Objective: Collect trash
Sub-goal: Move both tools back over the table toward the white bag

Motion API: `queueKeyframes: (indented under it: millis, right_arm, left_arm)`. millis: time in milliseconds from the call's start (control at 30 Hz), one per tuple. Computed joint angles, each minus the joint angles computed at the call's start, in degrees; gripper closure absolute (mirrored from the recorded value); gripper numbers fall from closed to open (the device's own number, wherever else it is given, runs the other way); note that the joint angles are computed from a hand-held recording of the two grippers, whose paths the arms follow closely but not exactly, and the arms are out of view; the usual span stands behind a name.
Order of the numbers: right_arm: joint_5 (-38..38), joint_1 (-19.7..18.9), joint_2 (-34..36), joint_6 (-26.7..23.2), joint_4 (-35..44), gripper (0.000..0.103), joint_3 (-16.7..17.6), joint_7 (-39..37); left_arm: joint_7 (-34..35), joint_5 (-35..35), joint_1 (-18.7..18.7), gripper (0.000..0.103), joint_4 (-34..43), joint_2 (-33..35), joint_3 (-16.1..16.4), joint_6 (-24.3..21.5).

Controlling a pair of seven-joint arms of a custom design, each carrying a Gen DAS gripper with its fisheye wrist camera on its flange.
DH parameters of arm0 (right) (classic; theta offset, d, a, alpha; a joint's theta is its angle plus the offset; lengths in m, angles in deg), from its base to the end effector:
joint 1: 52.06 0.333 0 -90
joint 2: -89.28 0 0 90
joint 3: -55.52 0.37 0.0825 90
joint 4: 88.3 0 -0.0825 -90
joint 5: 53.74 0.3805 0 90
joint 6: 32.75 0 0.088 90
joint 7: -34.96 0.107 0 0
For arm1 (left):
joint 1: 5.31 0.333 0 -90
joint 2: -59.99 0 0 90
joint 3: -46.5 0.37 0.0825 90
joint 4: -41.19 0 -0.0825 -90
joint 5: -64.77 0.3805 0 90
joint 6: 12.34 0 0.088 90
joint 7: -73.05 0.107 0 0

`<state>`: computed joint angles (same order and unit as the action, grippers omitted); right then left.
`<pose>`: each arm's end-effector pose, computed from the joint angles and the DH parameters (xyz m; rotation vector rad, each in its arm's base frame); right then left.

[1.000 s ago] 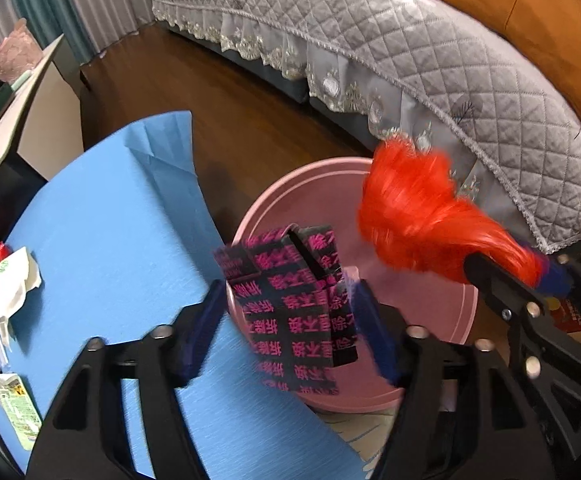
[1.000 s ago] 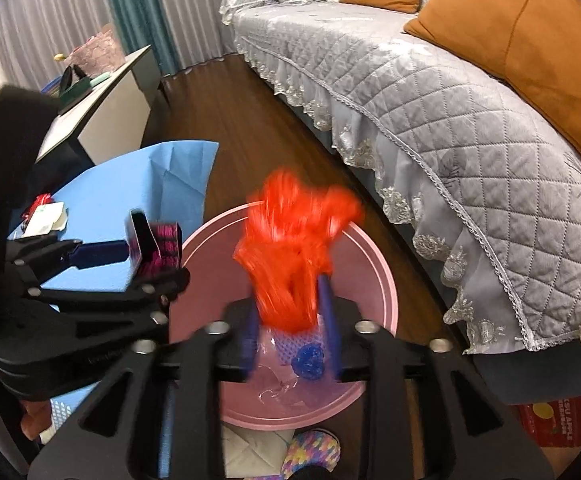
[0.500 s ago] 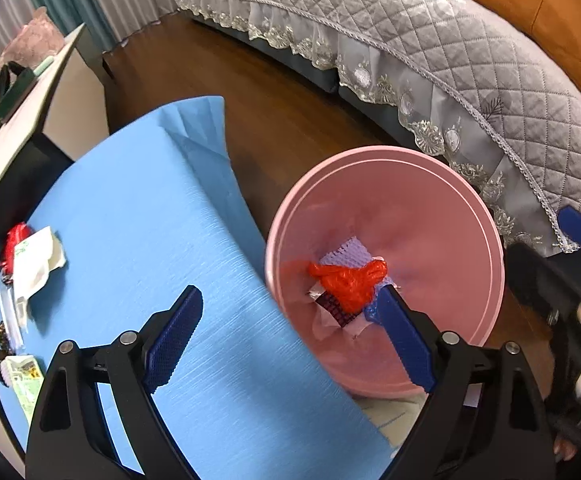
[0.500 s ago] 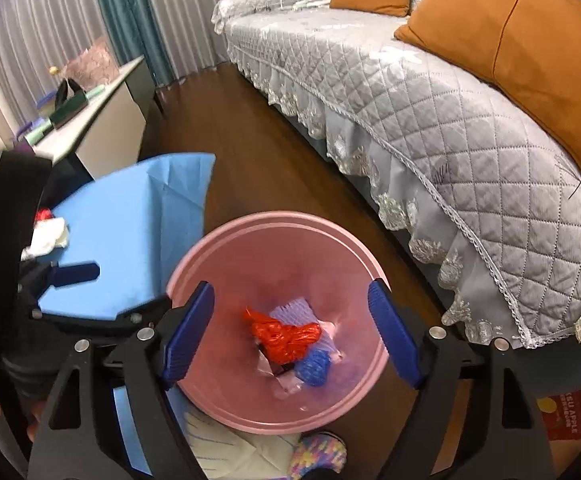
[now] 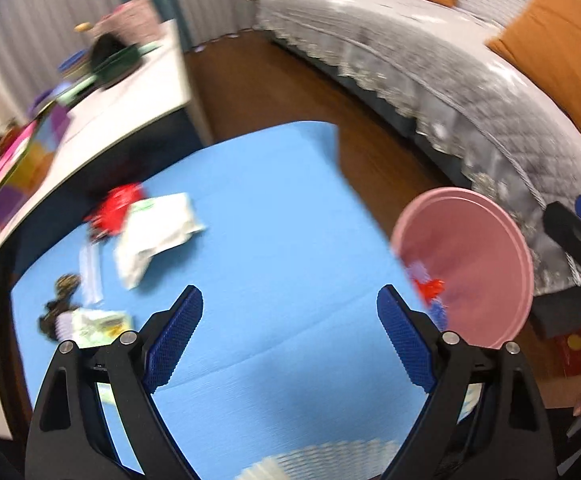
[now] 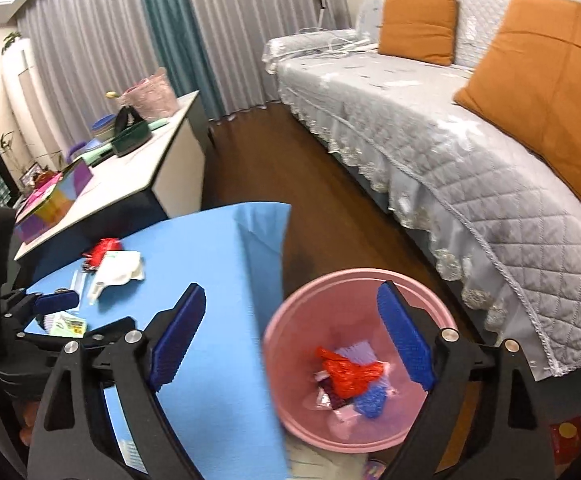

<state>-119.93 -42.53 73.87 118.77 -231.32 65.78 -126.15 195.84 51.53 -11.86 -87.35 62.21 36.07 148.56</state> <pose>0.4122 0.1777 0.4670 -1.1398 2.1753 -0.8031 0.5465 -0.1543 0.4646 -1.1973 2.4710 -0.5986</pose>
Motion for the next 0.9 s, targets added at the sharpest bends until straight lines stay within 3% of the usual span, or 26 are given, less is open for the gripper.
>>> queueKeyframes:
  millis: [267, 567, 900]
  right_arm:
    - [-4.56, 3.9, 8.16, 1.91, 10.78, 0.016, 1.02, -0.82]
    - [-4.28, 12.25, 20.34, 2.56, 25.22, 0.016, -2.29, -7.07]
    - [6.04, 19.22, 29.62, 0.86, 34.57, 0.016, -6.26, -20.67]
  left_arm:
    - [-0.45, 0.71, 5.58, 0.017, 0.53, -0.38, 4.32, 0.53]
    - [-4.43, 4.01, 11.99, 0.017, 3.36, 1.63, 7.39, 1.23]
    - [-3.77, 3.48, 18.37, 0.017, 10.42, 8.84, 7.76, 0.51]
